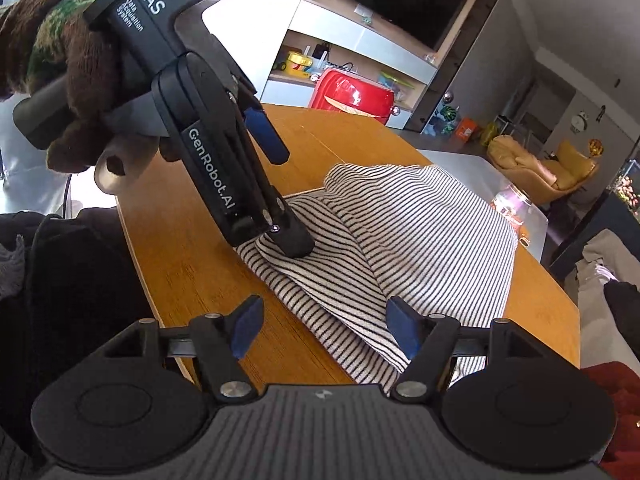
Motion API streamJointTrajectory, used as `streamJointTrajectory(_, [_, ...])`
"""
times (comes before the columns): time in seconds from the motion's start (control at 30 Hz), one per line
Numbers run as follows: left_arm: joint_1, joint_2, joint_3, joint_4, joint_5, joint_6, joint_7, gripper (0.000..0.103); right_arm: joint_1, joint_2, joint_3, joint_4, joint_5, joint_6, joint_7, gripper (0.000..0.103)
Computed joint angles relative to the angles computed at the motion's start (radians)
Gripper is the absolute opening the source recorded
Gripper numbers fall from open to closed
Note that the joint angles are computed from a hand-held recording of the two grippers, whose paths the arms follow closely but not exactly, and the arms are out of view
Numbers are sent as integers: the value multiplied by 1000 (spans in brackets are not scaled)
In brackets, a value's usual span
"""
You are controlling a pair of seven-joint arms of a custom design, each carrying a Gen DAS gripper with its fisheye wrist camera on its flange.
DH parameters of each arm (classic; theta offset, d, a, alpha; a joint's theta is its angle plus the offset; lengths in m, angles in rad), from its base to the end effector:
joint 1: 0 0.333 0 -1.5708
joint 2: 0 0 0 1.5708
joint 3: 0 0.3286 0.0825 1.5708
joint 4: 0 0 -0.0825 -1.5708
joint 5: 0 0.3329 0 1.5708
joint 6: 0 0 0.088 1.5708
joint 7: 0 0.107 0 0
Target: Fold clothes
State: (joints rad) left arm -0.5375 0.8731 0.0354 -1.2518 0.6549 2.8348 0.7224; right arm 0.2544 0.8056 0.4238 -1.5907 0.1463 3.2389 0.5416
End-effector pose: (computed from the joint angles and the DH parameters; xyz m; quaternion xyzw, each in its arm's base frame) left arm 0.6478 -0.4028 0.3424 -0.5713 0.7235 -0.3023 0.2423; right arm 0.6182 0.3669 0.3349 -0.8875 0.1253 -0.2694 0.3522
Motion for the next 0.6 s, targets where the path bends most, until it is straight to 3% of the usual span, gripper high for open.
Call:
streamJointTrajectory(0.07, [-6, -10, 9, -12, 8, 5, -10, 103, 5, 12, -3, 16, -4, 3, -2, 64])
streamJointTrajectory(0.1, [-11, -21, 17, -25, 18, 12, -17, 103, 17, 14, -19, 28, 6, -7, 12, 51])
streamJointTrajectory(0.13, [-18, -36, 29, -46, 34, 23, -27, 103, 16, 18, -17, 46, 20, -30, 29, 47])
streamJointTrajectory(0.3, [-31, -136, 73, -197, 143, 142, -70, 103, -35, 60, 40, 212, 172, -258, 134, 43])
streamJointTrajectory(0.43, [-6, -142, 31, -218, 148, 111, 7, 103, -44, 90, 30, 329, 277, -420, 206, 43])
streamJointTrajectory(0.53, [-8, -98, 13, -154, 130, 15, 58, 103, -27, 69, 4, 298, 301, -391, 156, 42])
streamJointTrajectory(0.6, [-18, -55, 17, -85, 129, -39, 79, 103, -1, 31, -21, 209, 289, -279, 64, 44])
